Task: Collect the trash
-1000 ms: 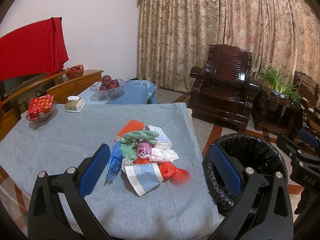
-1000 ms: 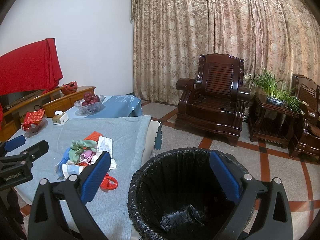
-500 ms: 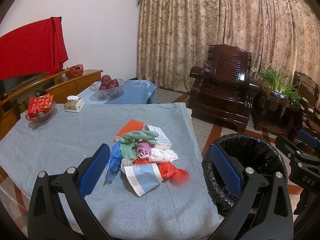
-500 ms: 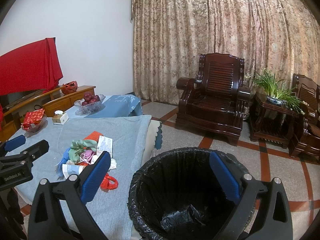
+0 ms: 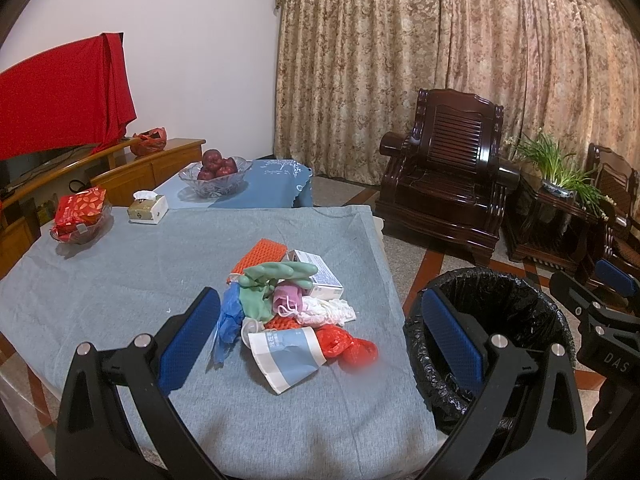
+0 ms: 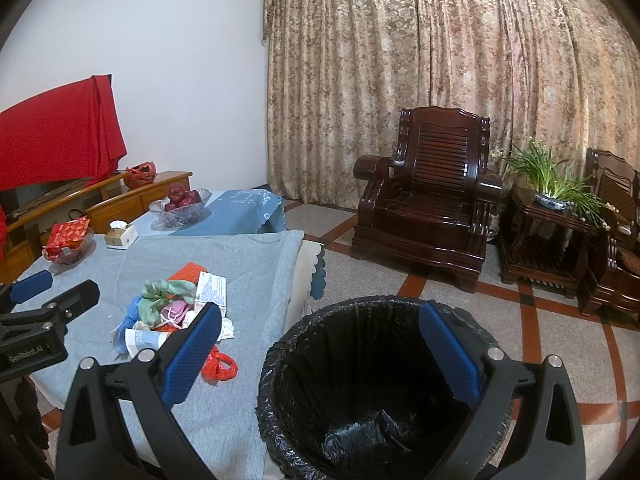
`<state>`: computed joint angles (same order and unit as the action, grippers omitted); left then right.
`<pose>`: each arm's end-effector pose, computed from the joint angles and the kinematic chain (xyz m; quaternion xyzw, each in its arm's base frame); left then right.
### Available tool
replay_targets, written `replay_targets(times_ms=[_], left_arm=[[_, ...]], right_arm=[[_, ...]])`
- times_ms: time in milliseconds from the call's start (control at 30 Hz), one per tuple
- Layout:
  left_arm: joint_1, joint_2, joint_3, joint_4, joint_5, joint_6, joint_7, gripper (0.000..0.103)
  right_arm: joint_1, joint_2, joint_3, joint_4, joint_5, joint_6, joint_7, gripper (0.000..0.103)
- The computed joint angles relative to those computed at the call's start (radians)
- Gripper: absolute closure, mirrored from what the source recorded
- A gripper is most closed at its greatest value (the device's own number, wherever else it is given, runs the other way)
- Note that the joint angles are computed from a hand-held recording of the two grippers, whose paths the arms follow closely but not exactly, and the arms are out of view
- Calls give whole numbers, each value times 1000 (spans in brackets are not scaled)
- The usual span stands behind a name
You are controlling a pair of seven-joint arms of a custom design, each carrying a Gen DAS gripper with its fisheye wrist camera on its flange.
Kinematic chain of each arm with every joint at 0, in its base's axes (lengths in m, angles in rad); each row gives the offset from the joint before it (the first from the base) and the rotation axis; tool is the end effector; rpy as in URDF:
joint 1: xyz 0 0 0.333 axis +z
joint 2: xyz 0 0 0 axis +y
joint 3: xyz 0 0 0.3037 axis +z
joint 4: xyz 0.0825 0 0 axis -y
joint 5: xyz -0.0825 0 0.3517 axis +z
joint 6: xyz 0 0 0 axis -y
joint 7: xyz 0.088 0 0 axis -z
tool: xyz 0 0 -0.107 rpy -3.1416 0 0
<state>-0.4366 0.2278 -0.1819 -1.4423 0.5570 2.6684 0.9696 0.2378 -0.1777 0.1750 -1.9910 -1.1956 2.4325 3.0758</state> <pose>0.5246 -0.3719 0.6717 -0.4925 0.7052 -0.4203 0.2891 0.4780 0.2140 0.6064 -0.4751 0.6875 -0.4414 0.3267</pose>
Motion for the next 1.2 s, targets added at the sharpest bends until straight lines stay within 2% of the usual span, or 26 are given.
replay_targets(times_ms=[400,600,900,1067,1200], left_arm=[[14,6,-4,16,-28,-6,31,5],[11,12,1,32,-39,-14,43,5],[22,21,40,-35,24,64,-36,5],[42,28,57,-57,36,38,-55,5],[61,36,64,-74,52,15,-66,5]], right_arm=[[2,-4,-2,-1,8,1,-9,6],[17,43,0,30,-19,-5,21,6],[38,119,-37,70,-43,73,32,6],[57,192,-68,114,-27,147,2,6],[81,283,-101,182,18,216,-76,6]])
